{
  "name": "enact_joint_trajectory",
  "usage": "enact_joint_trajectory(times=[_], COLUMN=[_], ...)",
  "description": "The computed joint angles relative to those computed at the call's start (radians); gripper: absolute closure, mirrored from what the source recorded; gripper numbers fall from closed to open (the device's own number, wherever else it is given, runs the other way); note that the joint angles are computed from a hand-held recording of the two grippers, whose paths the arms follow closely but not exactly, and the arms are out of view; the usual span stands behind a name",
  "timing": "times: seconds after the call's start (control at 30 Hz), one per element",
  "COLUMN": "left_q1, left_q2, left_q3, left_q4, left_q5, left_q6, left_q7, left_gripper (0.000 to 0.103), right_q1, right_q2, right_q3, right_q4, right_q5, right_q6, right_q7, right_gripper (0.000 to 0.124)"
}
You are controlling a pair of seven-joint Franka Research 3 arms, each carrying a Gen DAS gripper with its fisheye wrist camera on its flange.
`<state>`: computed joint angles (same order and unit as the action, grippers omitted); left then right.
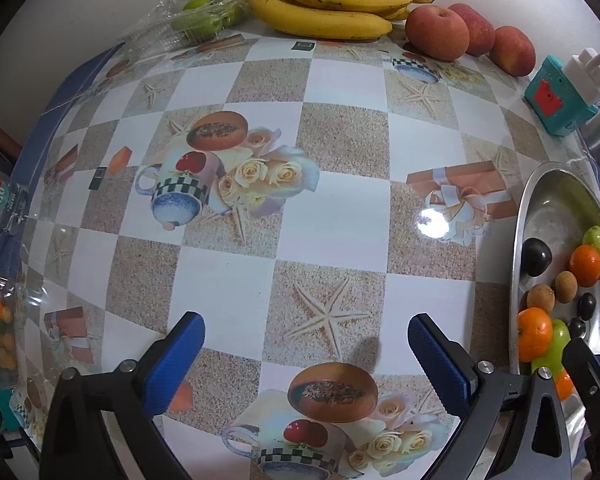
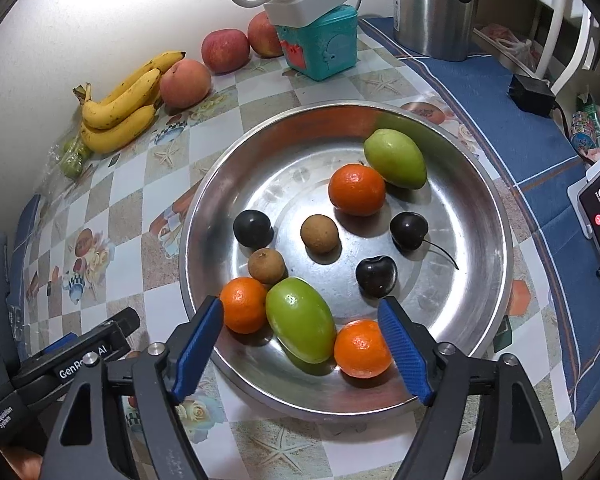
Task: Organize fruits
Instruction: 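Withdraw both open grippers away from the filled steel bowl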
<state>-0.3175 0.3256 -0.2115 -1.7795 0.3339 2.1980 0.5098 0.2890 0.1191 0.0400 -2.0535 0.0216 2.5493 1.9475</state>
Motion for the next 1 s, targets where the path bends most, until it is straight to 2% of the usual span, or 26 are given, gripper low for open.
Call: enact_joint_trajectory(times=[0.3,0.43,0.57,0.73,0.77,1.0], left_q1=[-0.018,-0.016,-0.012,-0.015,-0.018,-0.031], left_q2=[-0.056,-0.104,-0.144,-0.149,-0.157,-0.213], left_q3=[0.010,0.009,-0.001,-0.013,-0.015,-0.031], left_q4=[-0.071,-0.125,-0.174,-0.161,-0.168,-0.210], left_q5=[0.091,0.133,0.158,0.172,0.179,0.215], left_q6=[-0.023,-0.008,0.009,-0.021,-0.026,-0.072], left_q7=[-0.072,-0.125,-0.162,-0.161,-0.166,-0.186], left_gripper=[0.000,0.000,0.000,0.001,0.001,0.001], right_q1=[0.004,0.008,0.009,0.015,0.015,0.018], right_q2=[-0.003,-0.004,-0.028,-0.064,-0.071,-0.131], right_q3=[0.007,0.014,0.023,0.029,0.031,0.041], right_q4=[-0.016,-0.012,-0.049,-0.093,-0.091,-0.160], right_q5=[0.006,0.034,0.087,0.096,0.106,0.067], right_q6=[0.044,0.033,0.081,0.113,0.084,0.084], right_q7=[-0.030,-0.059,-0.107,-0.129,-0.137,-0.123], right_gripper=[0.029,0.029,0.029,0.029,0.029,0.029])
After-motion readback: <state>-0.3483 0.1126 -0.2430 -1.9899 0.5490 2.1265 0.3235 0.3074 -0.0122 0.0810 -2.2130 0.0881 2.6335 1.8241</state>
